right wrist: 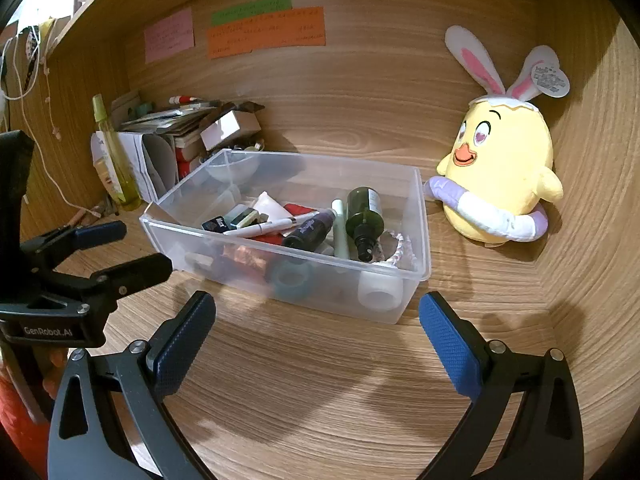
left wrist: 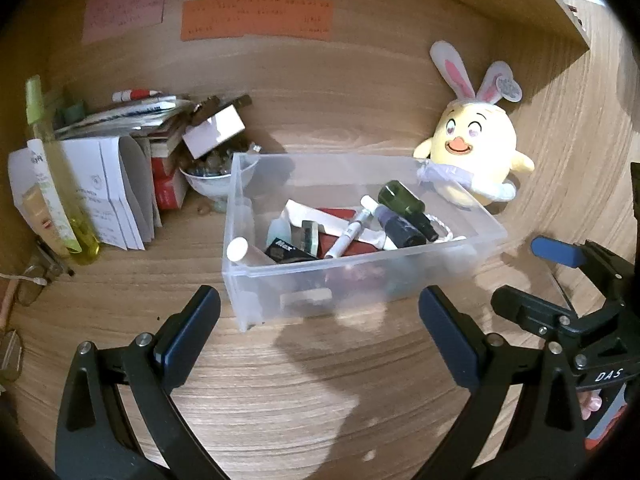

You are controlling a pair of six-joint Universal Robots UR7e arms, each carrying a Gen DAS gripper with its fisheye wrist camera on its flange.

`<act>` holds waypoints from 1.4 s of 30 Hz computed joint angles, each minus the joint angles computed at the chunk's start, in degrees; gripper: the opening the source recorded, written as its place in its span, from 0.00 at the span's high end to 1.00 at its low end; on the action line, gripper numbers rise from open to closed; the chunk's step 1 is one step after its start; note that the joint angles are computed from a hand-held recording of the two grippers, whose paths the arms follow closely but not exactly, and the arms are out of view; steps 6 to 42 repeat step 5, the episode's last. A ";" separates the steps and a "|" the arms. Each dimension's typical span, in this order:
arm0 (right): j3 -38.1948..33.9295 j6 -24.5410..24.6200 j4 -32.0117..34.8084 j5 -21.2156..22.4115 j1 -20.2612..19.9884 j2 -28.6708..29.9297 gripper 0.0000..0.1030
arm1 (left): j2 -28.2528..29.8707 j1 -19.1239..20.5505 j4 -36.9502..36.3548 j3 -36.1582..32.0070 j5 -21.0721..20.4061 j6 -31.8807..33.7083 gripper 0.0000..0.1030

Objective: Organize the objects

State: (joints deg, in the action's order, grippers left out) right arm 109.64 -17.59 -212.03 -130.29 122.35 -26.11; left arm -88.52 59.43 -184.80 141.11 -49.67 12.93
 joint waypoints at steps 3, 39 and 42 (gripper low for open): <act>-0.05 0.46 0.48 0.21 -0.21 0.04 0.01 | -0.34 0.32 1.17 -0.25 -0.77 -0.28 0.02; -0.08 0.78 0.88 0.34 -0.37 -0.01 0.01 | -0.64 0.63 2.56 -0.61 -1.34 -0.76 0.02; -0.08 0.78 0.88 0.34 -0.37 -0.01 0.01 | -0.64 0.63 2.56 -0.61 -1.34 -0.76 0.02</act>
